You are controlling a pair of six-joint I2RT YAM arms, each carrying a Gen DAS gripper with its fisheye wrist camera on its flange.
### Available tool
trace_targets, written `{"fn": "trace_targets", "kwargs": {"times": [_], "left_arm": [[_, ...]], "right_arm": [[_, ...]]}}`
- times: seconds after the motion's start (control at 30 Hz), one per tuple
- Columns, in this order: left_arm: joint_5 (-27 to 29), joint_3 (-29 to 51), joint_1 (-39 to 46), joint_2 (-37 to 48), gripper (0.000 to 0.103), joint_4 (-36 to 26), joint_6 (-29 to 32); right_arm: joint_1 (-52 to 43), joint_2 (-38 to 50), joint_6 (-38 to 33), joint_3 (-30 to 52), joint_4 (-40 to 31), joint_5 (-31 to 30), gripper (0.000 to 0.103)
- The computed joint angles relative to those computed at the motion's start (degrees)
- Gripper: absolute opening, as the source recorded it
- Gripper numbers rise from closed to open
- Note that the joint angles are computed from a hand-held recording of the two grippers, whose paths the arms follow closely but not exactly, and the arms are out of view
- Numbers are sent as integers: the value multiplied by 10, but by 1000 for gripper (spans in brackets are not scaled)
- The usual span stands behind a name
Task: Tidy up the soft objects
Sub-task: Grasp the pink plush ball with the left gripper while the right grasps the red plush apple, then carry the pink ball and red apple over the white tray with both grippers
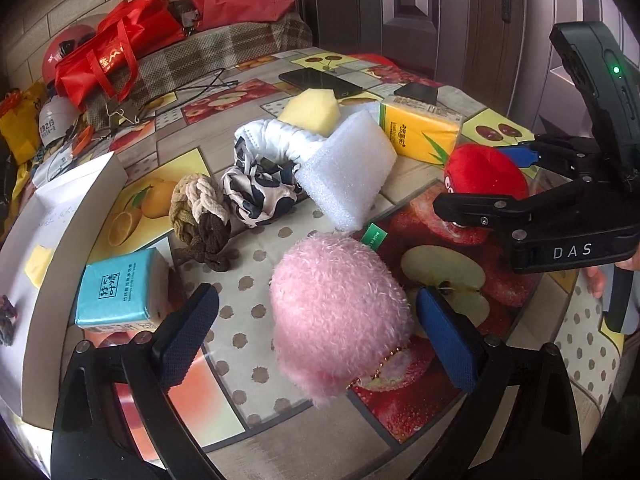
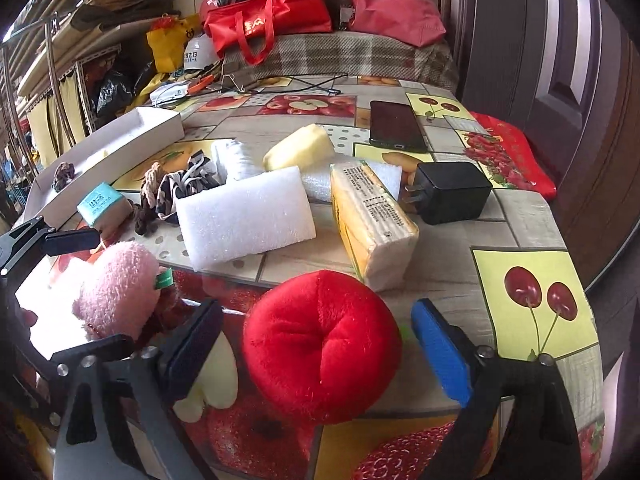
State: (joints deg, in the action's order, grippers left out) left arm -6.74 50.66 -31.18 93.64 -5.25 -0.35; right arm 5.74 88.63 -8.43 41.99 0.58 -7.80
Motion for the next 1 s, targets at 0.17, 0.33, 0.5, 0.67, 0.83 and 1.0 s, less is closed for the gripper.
{"fn": "trace_targets", "kwargs": {"times": [0.17, 0.33, 0.5, 0.67, 0.83, 1.0], "left_arm": [[26, 2, 8, 7, 58, -2, 2], [3, -69, 0, -61, 57, 79, 1], [-68, -169, -8, -161, 57, 193, -15], [-133, -228, 33, -213, 57, 264, 5], [-102, -269, 146, -268, 57, 264, -9], [-57, -298, 286, -302, 57, 267, -7]], "right_arm": [[-1, 6, -5, 5, -10, -11, 62], [3, -58, -4, -58, 63, -15, 60], [16, -133, 47, -155, 230, 4, 60], [53, -132, 68, -176, 325, 41, 60], [102, -85, 66, -142, 329, 54, 60], [156, -37, 74, -113, 346, 73, 60]]}}
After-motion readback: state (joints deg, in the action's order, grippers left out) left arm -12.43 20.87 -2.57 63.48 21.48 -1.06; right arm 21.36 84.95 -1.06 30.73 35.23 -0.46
